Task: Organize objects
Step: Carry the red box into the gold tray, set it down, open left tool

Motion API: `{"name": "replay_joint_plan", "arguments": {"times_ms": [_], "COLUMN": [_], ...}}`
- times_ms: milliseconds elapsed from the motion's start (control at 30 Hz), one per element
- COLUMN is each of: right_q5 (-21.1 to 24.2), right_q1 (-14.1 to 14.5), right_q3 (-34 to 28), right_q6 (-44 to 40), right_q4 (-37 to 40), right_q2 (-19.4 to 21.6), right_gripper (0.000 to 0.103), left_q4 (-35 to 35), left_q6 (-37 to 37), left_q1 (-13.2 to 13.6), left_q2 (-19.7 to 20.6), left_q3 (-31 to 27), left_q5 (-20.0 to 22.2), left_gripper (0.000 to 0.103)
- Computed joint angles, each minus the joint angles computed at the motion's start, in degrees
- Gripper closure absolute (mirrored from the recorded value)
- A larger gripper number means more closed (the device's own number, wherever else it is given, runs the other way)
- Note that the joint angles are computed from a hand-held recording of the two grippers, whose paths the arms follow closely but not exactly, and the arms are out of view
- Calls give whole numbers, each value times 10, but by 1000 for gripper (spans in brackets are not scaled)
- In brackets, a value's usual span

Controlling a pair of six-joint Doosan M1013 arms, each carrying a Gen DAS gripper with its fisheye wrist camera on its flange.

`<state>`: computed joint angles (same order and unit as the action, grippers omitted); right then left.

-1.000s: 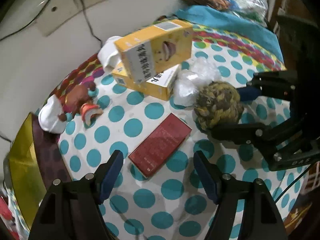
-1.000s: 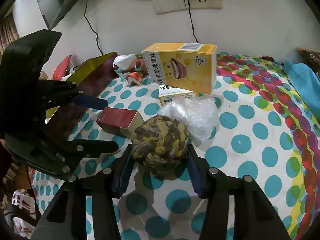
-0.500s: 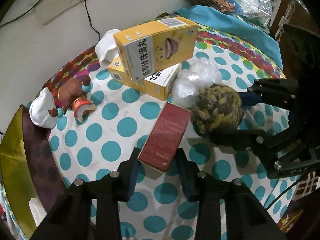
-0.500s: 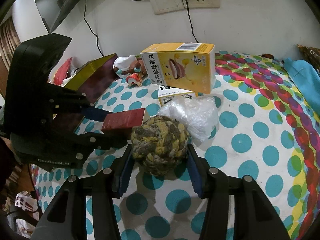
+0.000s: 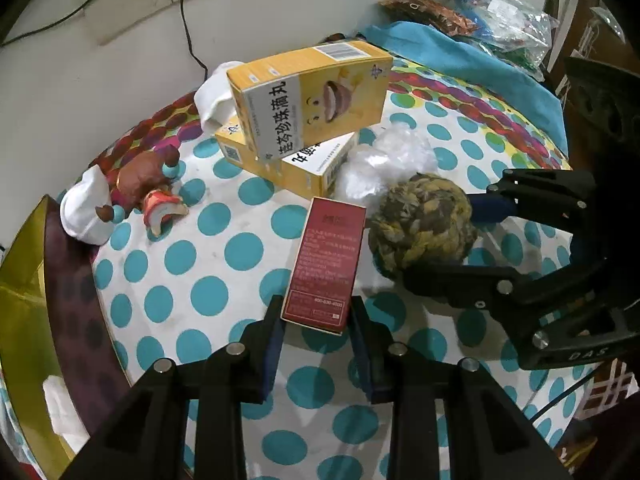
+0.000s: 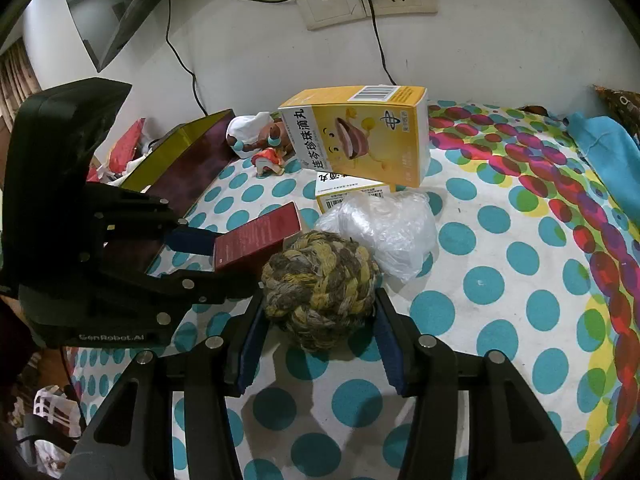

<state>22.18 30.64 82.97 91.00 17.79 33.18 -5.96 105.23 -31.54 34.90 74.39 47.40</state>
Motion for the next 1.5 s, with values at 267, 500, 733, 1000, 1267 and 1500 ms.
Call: {"name": "replay_joint_plan", "arguments": {"times_ms": [267,500,733,1000,1267,1500], "right_q5": [4,6,6,6,7,7], "right_q1": [3,5,6,6,6,7], "right_q3": [-4,-7,-8,-6,-6,-6], "right_q6": [26,37,42,46,50,55], "right_q4": [-33,-47,-52,-58,-64,-70], "right_q2": [2,2,3,2,2,2], "right_gripper": [55,55,55,55,55,55], "left_q4": [19,53,88,160,225,252], "left_q6": [-50,-119,-199,-313,-421,-486], "left_q1": [-4,-9,-6,4,24,44], "left_q2": [-10,-40,-72,-114,-138,-144], "left_q3": [18,53,84,121,146,157], "left_q5": [-23,-57,-82,-104,-93,-77], "left_gripper": [71,71,71,71,71,71]}}
